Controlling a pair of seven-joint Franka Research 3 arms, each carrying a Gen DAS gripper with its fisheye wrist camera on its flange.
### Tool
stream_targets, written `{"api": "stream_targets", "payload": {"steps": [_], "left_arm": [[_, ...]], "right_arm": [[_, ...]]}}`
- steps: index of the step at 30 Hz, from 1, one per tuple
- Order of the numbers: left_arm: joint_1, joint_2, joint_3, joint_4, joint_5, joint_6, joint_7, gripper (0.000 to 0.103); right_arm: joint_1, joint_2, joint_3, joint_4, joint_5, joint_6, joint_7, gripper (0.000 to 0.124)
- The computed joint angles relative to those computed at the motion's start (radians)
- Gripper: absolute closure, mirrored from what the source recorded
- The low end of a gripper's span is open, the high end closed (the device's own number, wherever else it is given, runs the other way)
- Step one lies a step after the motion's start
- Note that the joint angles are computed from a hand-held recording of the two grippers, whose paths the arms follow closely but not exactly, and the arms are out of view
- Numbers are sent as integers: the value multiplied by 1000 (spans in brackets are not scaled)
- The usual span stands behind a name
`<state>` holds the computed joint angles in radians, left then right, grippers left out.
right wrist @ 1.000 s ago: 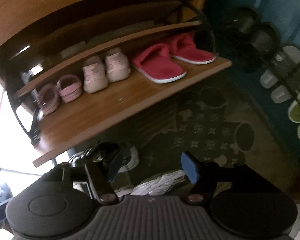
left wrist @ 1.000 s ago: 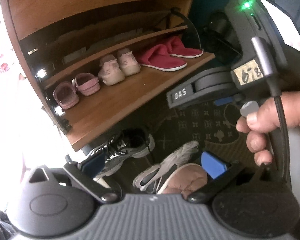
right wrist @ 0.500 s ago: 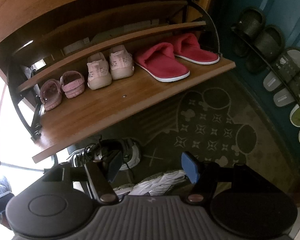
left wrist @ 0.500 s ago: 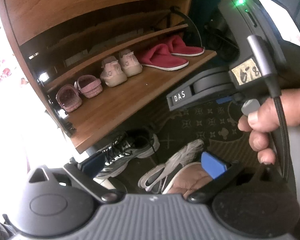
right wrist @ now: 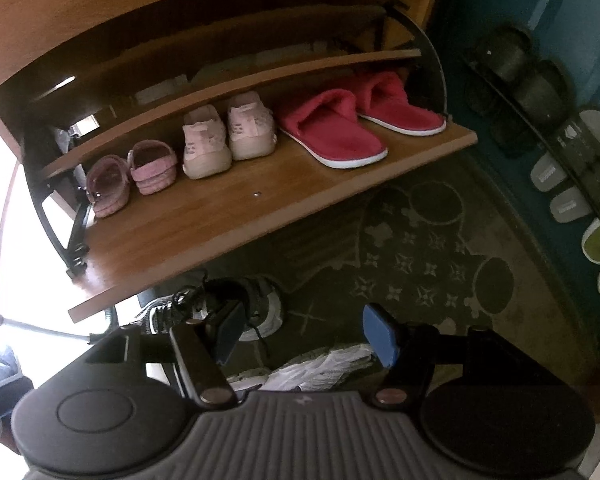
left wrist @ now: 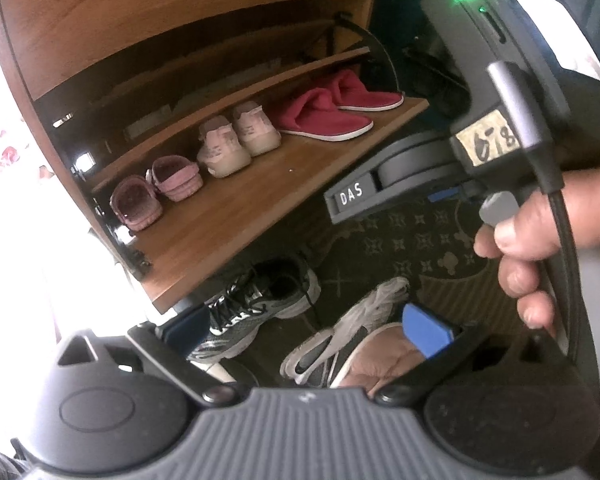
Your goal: Organize scattered shoes
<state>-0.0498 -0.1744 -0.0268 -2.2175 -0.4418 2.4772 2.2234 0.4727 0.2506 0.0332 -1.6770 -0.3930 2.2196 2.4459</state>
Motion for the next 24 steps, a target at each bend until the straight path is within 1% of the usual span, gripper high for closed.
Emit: {"api": "stream_targets", "payload": {"steps": [2,10,17,24], "left_arm": [[1,-2,0,-1,2,0,-3,0],[6,-1,2,6,10,-22,-22,0],[6,-4,3,-1,7,-12,-7,0],[10,0,6,6,5,-27,-1,0]], "right_arm": [[1,-1,-1,-3,-4,7,5,59],[4,0,-1,1,-10,-14,16,59],[9,18,-3,29,-10,-30,10,59],[8,16,-4,24,-6,-33,4,59]]}}
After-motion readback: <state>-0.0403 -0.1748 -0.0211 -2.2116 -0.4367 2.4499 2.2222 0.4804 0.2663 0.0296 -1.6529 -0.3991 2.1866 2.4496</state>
